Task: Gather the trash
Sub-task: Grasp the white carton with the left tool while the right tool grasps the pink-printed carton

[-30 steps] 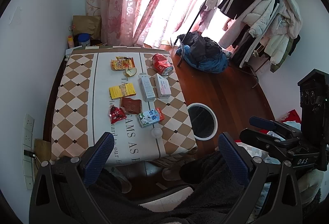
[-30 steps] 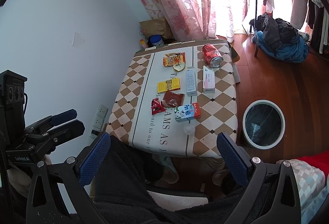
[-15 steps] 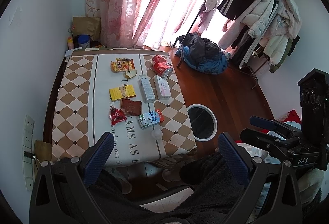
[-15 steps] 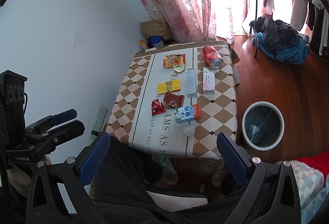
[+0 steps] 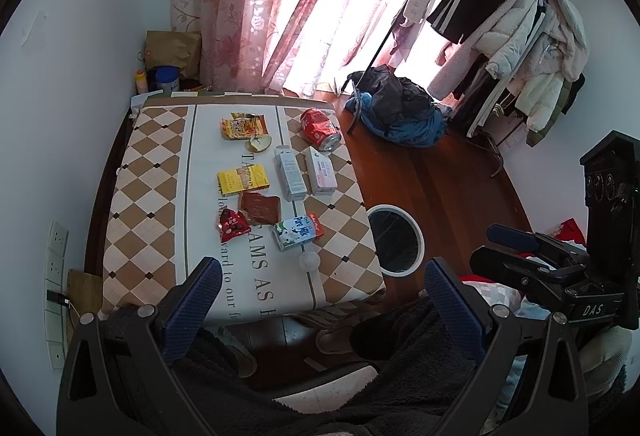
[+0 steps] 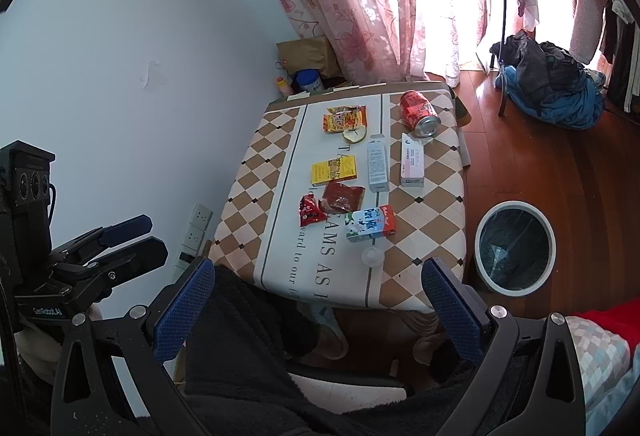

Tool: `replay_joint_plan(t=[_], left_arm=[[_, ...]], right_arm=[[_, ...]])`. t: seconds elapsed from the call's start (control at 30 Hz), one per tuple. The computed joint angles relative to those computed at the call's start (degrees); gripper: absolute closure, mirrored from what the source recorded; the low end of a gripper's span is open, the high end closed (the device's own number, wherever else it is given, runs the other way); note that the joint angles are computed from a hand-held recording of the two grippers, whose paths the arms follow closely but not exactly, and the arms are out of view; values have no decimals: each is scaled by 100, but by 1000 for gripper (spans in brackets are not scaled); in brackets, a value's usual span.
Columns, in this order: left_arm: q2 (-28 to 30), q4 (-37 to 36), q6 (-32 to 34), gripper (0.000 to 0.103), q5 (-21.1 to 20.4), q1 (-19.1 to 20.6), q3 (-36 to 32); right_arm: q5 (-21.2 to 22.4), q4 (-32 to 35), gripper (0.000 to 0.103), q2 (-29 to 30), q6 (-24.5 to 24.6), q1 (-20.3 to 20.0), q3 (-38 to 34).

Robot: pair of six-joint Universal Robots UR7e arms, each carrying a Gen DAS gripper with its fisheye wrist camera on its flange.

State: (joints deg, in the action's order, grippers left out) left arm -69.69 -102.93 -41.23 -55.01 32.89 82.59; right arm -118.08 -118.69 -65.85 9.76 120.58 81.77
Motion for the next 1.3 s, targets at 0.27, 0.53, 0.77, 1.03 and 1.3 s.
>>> replay_joint_plan(t=[0.27,0.53,0.77,1.03,1.3], left_arm=[[-15,10,1,0,-1,10,3],[79,345,-345,0,909,28,155],[488,1053,-1215,0,1603,836,123],[1669,1252,-1111,0,1417,1728,-1032],[2819,1922,-1015,0,1179,2315,-2428]], right_arm=[[0,-78,0,7,-7,12,52],[-462,-405,0,111,133,8,180],[-701,-1252,0,550,433,-588,326],[-619,-1068,24,1895,368,-1477,-891],[-627,179,37,3594,519,-2062,-3211]])
